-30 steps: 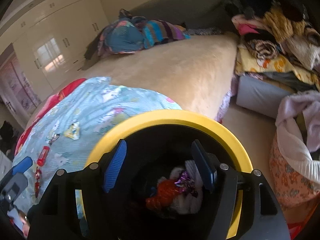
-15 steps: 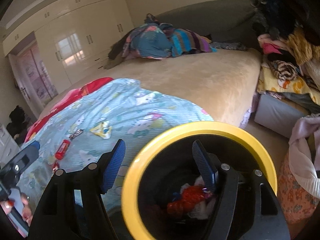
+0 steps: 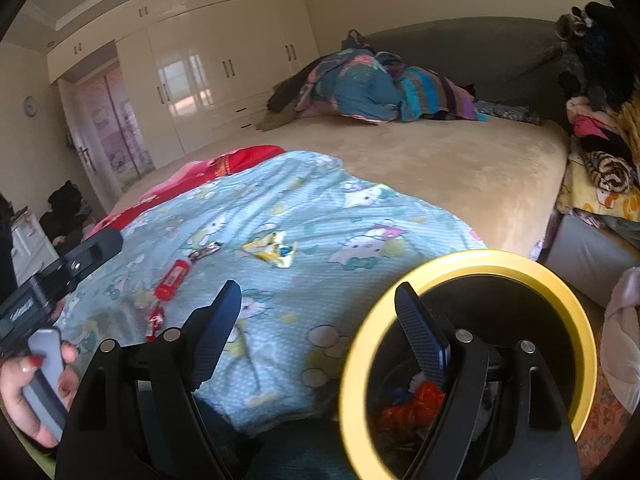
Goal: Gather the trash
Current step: 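Move both open tools back over the red tube and red candy stick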
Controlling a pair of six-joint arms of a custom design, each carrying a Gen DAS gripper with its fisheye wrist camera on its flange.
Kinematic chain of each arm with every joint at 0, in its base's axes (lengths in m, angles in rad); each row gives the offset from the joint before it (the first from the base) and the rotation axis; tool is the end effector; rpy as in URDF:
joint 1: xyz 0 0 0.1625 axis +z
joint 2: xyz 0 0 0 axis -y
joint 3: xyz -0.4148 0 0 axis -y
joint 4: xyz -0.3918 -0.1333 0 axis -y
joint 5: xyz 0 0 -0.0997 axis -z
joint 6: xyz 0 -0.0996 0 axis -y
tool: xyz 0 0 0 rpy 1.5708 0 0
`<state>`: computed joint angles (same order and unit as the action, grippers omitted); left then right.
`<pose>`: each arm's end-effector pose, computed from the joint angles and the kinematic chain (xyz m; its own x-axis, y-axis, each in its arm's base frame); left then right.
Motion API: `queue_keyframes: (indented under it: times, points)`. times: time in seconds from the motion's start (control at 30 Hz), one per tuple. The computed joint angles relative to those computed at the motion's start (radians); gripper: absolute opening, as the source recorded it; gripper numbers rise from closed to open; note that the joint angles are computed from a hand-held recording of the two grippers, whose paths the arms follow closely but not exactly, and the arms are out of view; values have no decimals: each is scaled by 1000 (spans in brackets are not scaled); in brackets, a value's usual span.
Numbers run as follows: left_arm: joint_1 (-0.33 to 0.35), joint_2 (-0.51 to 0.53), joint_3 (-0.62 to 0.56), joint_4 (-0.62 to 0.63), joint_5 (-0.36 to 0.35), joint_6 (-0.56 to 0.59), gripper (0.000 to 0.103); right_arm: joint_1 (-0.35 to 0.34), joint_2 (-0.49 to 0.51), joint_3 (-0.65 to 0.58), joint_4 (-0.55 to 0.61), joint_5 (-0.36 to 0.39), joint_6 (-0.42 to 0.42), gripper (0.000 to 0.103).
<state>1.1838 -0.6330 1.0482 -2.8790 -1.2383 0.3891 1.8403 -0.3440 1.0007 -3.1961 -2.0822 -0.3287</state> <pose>-0.1592 -0.8301 0.2685 -0.8089 0.3325 -0.4849 0.5874 0.4913 -0.6431 0.3022 -0.7764 0.0962 -0.8485 -0.0281 0.5284 -0.4488 0.5673 -0.6905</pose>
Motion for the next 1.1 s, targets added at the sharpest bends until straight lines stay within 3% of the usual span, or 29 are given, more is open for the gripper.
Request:
queue_keyframes:
  times: [0.67,0.93,1.1]
  points:
    - [58,10,-89,-32,83,-40,92,46,144,-214,230,70,-58,77]
    - [89,30,-152,17,135,-75,92,62,258,-408,436,95,-71,77]
    - [108,41,-186,61,156,-95,92,67,367,-613,629,104,-75,77]
